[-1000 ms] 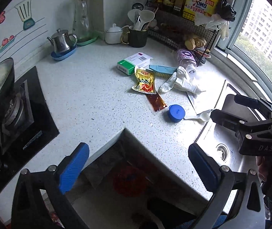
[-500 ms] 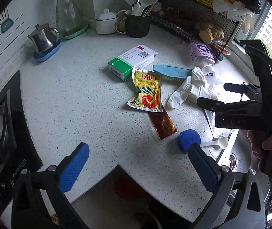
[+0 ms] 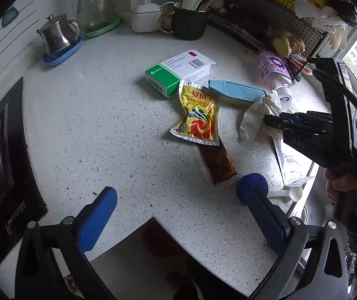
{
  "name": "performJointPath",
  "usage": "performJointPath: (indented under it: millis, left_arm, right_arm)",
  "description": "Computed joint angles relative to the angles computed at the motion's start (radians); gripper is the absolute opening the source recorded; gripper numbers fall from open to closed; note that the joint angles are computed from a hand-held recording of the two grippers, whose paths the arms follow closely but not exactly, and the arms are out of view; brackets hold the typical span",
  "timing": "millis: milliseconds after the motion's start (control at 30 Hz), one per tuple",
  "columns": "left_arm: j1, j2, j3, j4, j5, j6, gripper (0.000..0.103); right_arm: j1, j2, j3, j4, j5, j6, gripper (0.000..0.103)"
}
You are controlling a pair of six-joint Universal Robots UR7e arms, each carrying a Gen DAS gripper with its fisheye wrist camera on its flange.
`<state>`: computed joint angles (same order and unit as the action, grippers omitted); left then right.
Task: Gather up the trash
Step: 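Grasp the white gloves with the right tool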
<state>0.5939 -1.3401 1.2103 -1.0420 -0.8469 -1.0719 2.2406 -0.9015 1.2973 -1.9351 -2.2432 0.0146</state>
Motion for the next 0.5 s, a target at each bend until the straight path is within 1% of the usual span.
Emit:
performJointPath:
  millis: [67,133,233,300,400,500]
  left_arm:
    - [-0.009,0.001,-0.013,0.014,0.028,-0.007,0.103]
    - [-0.008,0.012,-0.034,0.015,0.036,0.012,0.103]
    - [-0.004,0.037,-0.070,0.022,0.046,0.038,0.103]
    - [0.003,0.052,-0.082,-0.004,0.043,0.082,0.103]
    - [0.026,0.087,-0.102,-0.035,0.033,0.146,0.103]
    - [0.059,0.118,-0.104,-0.074,0.017,0.215,0.103]
  right_arm:
    - [0.017,-0.015,0.005,-0.025,0.001,-0.011,0.009]
    - [0.029,-0.030,-0.003,-0.020,0.017,0.002,0.007]
    - [0.046,-0.055,-0.011,-0.013,0.023,0.025,0.007]
    - [0.050,-0.067,-0.029,0.003,0.011,0.041,0.007]
    - [0.053,-0.080,-0.046,0.051,0.005,0.119,0.006]
    - [0.054,-0.097,-0.031,0.065,-0.008,0.167,0.006]
